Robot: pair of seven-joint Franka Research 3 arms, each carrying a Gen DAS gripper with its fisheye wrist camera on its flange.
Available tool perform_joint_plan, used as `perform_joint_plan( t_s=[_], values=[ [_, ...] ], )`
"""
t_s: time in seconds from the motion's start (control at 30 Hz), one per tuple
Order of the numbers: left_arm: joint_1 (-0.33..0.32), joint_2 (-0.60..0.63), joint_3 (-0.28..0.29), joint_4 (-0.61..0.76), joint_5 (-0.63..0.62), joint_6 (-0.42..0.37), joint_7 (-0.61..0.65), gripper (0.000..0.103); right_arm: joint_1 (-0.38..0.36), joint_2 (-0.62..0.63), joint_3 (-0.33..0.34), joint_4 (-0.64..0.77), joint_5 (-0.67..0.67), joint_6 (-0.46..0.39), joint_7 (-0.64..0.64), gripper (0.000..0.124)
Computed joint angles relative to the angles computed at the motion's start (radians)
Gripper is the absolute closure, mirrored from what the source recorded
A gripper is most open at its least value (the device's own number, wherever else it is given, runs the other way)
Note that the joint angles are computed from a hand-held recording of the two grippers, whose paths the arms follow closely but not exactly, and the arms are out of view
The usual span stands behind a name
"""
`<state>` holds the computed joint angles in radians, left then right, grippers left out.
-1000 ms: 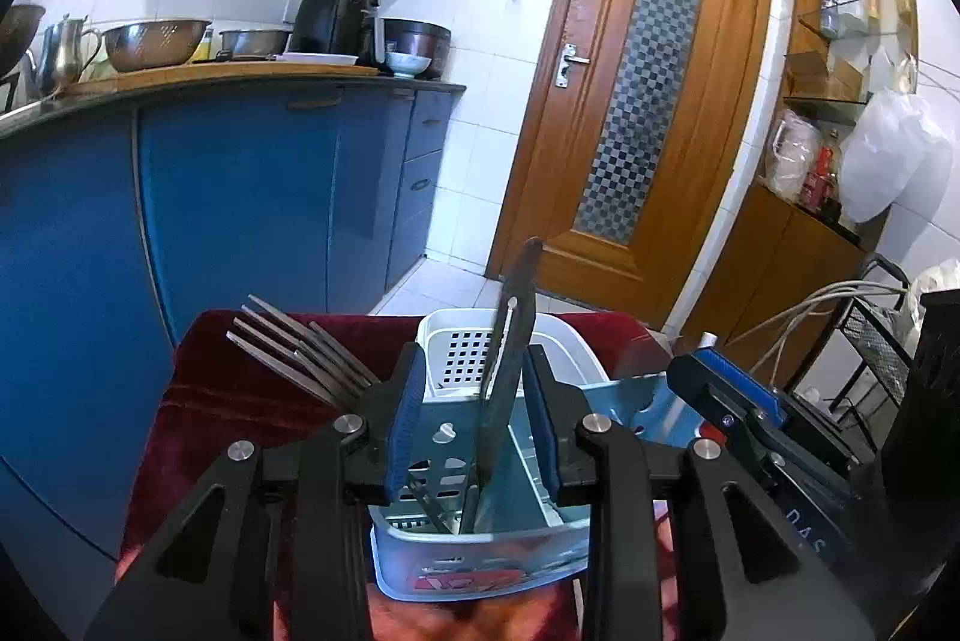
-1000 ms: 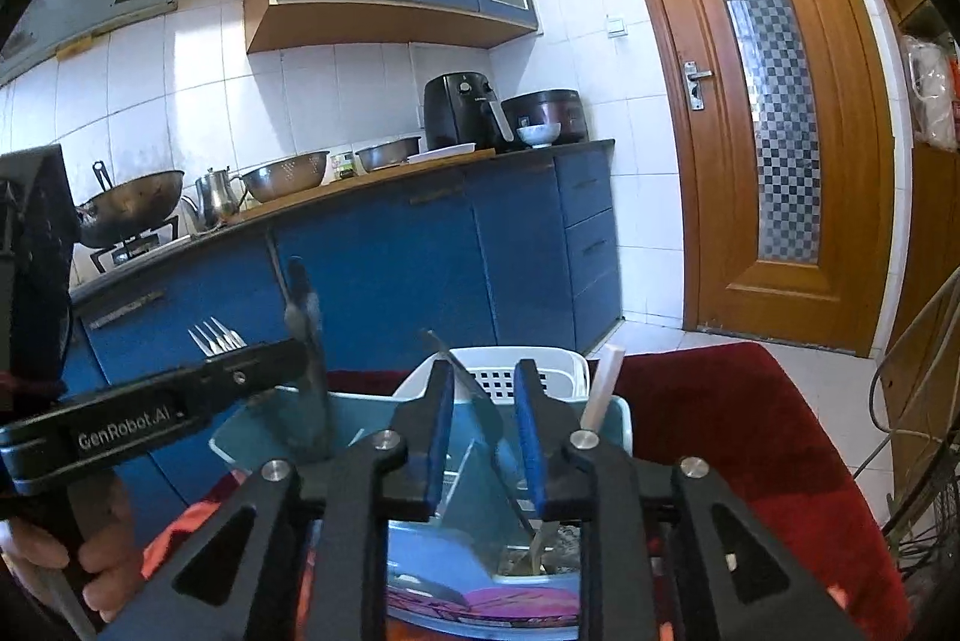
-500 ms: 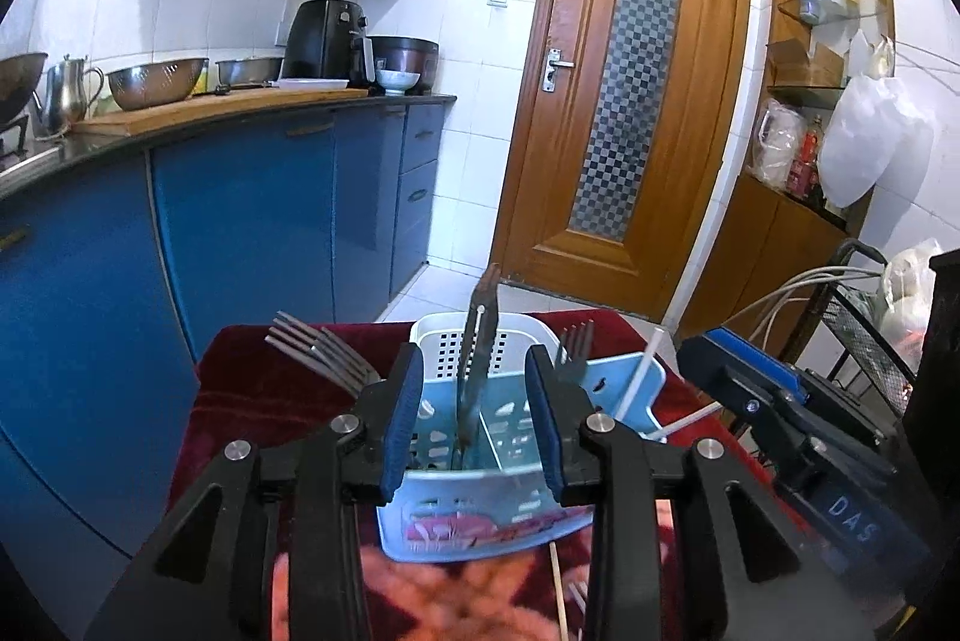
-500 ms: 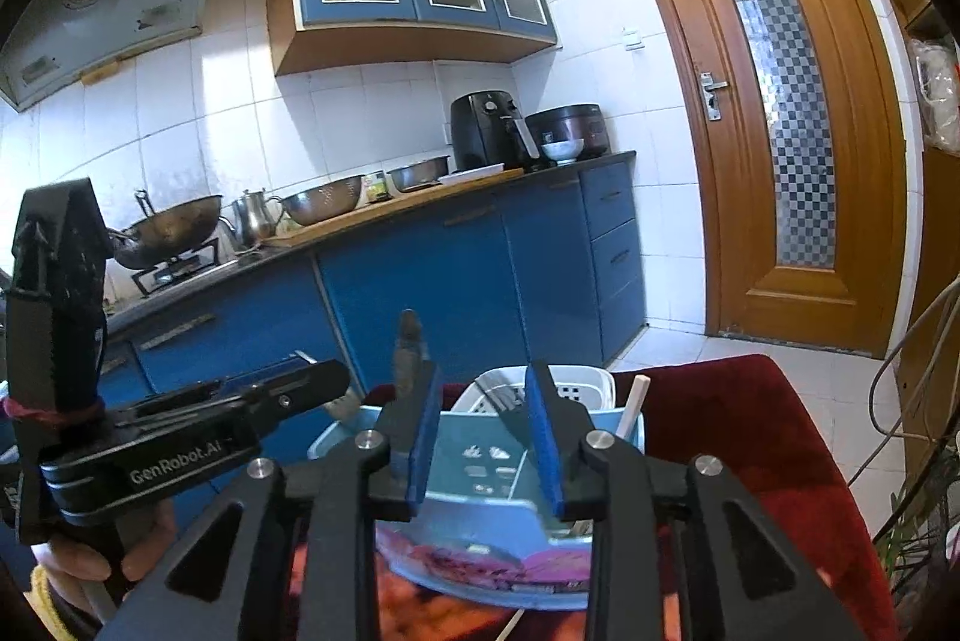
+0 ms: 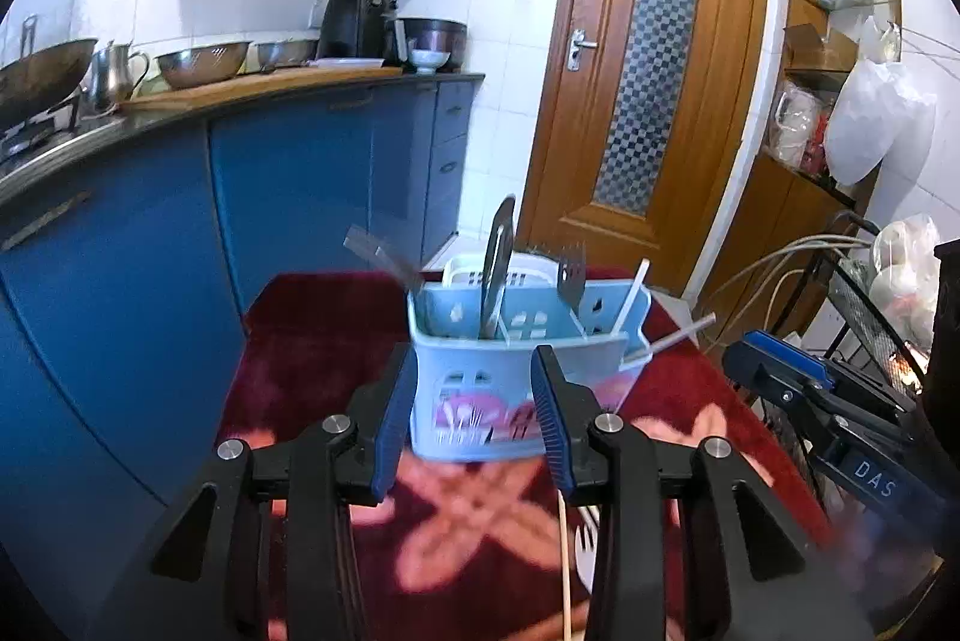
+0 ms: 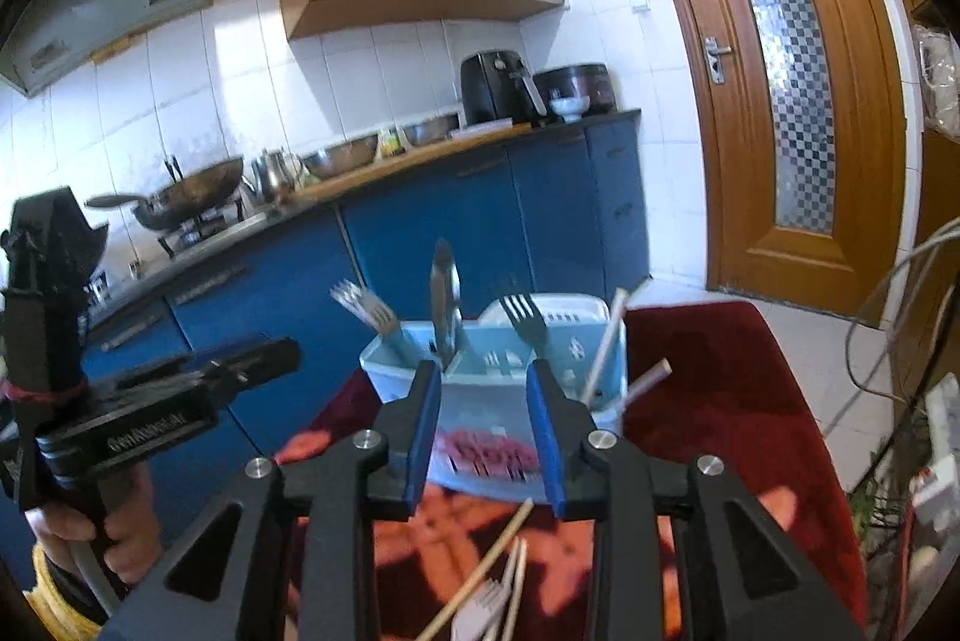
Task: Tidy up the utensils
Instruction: 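Withdraw both open tools back to the remaining wooden chopsticks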
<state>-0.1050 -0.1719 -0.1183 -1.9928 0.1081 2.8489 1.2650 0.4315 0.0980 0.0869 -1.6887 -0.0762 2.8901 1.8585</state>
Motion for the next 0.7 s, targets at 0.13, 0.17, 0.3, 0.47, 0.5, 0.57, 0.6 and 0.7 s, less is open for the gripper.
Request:
perform_joint_plan(
  t_s=[0.13, 0.17, 0.3, 0.47, 0.5, 0.57, 0.6, 0.7],
  values=[
    [0.0, -0.058, -0.005, -0.069, 0.007, -0.044, -0.027, 0.063, -0.001, -0.05, 0.006, -0.069, -0.022, -0.029, 0.021, 0.091],
    [-0.002, -0.065, -0.005, -0.081, 0.008, -0.051, -0.03, 0.063, -0.003, -0.062, 0.01, -0.088, -0.024, -0.037, 0.023, 0.091],
    [-0.017, -0.094, -0.003, -0.134, 0.0, -0.07, -0.031, 0.063, -0.018, -0.099, 0.026, -0.151, -0.028, -0.056, 0.039, 0.091],
    [-0.031, -0.109, -0.011, -0.177, 0.005, -0.092, -0.039, 0.063, -0.034, -0.127, 0.043, -0.216, -0.019, -0.086, 0.057, 0.091],
    [-0.034, -0.109, -0.011, -0.183, 0.005, -0.095, -0.039, 0.063, -0.037, -0.129, 0.045, -0.222, -0.02, -0.094, 0.062, 0.091],
    [-0.038, -0.107, -0.012, -0.194, 0.006, -0.105, -0.042, 0.063, -0.04, -0.13, 0.05, -0.235, -0.016, -0.111, 0.066, 0.091],
    [-0.038, -0.103, -0.014, -0.197, 0.01, -0.111, -0.044, 0.063, -0.04, -0.13, 0.051, -0.24, -0.006, -0.119, 0.06, 0.091],
    [-0.031, -0.09, -0.023, -0.201, 0.032, -0.125, -0.06, 0.063, -0.04, -0.128, 0.052, -0.253, 0.028, -0.141, 0.042, 0.091]
  ],
)
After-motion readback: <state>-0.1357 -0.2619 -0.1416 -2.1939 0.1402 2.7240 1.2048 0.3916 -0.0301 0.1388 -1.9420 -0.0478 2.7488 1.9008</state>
